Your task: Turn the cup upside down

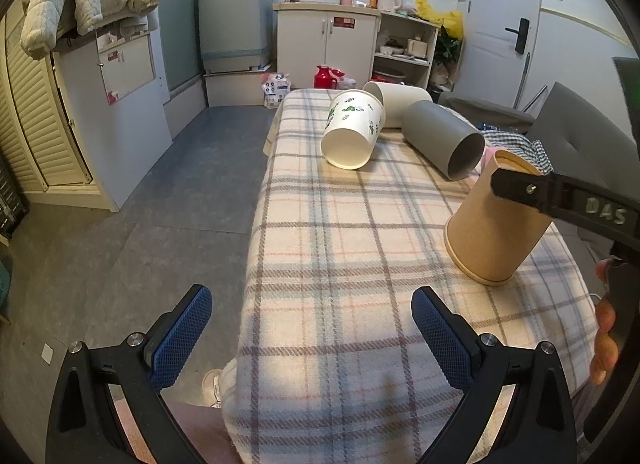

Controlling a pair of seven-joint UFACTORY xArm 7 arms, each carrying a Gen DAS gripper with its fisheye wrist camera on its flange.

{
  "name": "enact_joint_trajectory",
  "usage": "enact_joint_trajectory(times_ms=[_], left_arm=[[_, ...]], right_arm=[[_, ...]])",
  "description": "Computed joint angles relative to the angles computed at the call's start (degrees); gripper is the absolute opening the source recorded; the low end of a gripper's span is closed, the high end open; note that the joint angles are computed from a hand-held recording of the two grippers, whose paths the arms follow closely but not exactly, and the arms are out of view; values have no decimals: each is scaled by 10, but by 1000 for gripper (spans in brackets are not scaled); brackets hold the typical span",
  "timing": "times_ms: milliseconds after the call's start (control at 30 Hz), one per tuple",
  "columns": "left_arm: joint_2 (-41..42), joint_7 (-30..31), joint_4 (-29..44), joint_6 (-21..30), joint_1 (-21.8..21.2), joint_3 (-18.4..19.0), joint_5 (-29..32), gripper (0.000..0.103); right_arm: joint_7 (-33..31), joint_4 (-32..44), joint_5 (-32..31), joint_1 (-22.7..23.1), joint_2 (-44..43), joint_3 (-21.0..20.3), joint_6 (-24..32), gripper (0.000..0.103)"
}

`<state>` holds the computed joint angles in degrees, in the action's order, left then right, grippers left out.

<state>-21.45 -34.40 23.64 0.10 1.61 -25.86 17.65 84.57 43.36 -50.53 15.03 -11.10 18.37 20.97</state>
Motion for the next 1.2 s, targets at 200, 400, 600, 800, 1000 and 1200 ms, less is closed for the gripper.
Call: enact_joint_trajectory(times_ms=[200, 400, 600, 800, 1000, 1200], left_arm=[[-32, -20, -10, 6, 13, -27, 4, 103], [-90, -45, -22, 31, -7, -35, 1, 103], [-145, -68, -24, 43, -29, -46, 2, 103], [-170, -79, -18, 47, -41, -60, 5, 103], [-198, -92, -36, 13, -39, -85, 7, 103], [-218, -86, -55, -10, -32, -110, -2, 103]], right_arm=[[8, -40, -3, -15, -84, 21, 1, 91], [-32, -104, 49, -22, -204, 42, 16, 91], [-72, -163, 110, -19, -313, 66, 52, 91], [-105, -207, 167, -11, -385, 92, 78, 91], [-110, -241, 204, -25, -424, 141, 76, 91], [-87, -255, 220, -47, -437, 171, 44, 101]])
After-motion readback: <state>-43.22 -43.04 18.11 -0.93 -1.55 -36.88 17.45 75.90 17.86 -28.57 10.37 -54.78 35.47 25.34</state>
